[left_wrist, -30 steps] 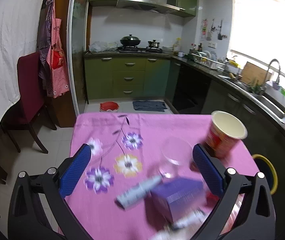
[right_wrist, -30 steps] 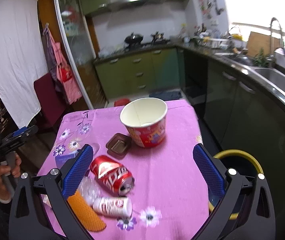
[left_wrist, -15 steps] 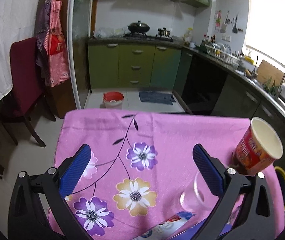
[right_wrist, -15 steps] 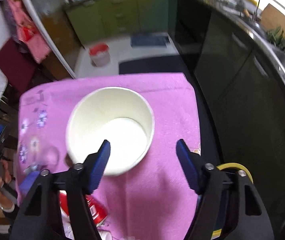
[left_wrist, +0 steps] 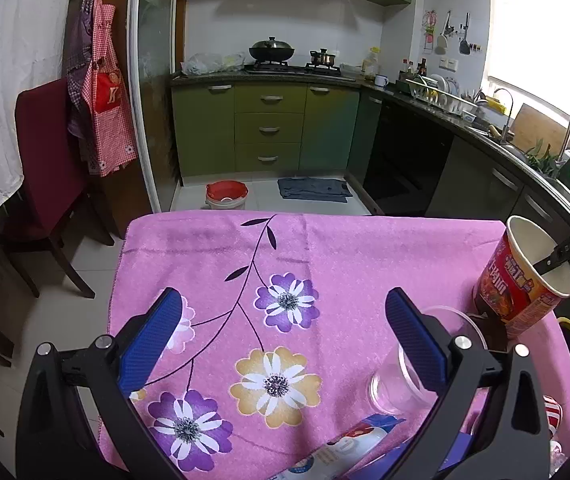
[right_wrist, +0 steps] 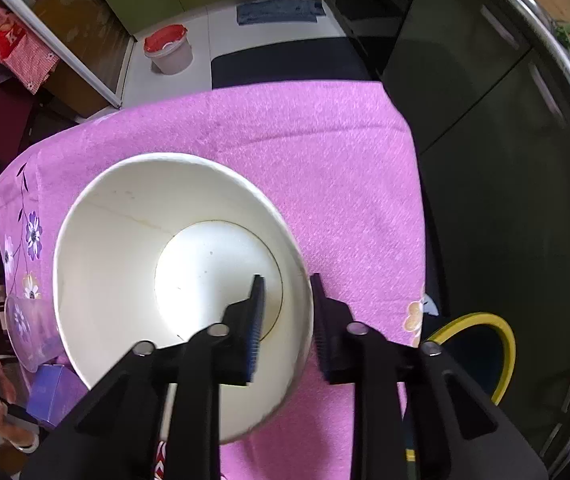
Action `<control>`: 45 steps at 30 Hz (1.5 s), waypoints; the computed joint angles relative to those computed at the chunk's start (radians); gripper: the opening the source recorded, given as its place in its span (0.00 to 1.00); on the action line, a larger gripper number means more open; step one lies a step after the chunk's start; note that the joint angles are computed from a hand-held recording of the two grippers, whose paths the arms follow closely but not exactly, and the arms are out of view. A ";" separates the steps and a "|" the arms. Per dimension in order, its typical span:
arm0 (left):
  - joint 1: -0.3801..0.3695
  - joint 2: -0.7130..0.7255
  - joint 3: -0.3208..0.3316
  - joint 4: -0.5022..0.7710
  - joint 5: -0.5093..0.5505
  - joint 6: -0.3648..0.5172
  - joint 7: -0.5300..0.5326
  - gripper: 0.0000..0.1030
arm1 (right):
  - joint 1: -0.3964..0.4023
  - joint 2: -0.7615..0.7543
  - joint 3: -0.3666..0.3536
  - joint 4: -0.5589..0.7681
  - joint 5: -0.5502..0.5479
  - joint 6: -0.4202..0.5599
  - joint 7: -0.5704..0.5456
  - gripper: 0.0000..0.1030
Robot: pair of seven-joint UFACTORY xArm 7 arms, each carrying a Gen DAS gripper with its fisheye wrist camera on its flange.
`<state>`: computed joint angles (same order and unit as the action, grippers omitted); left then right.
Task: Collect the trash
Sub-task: 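Carry the paper cup with the right tool into the yellow-rimmed bin and open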
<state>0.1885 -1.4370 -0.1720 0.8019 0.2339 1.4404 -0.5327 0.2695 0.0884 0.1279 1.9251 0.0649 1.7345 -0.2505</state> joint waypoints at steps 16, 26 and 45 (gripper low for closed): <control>-0.014 0.001 -0.008 0.014 -0.012 -0.003 0.000 0.94 | -0.093 0.059 -0.048 0.209 0.132 0.114 -0.013 0.04; -0.033 0.020 -0.041 0.069 -0.038 0.001 0.008 0.94 | -0.440 0.059 -0.199 0.202 0.147 0.098 -0.159 0.04; -0.032 0.070 -0.136 0.316 -0.105 0.235 0.008 0.94 | -0.434 -0.033 -0.194 -0.512 0.015 -0.369 -0.182 0.11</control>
<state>0.1567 -1.3675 -0.3076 1.1182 0.1285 1.6758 -0.5246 -0.1641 0.0549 -0.0660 1.4135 0.0801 1.3655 -0.4326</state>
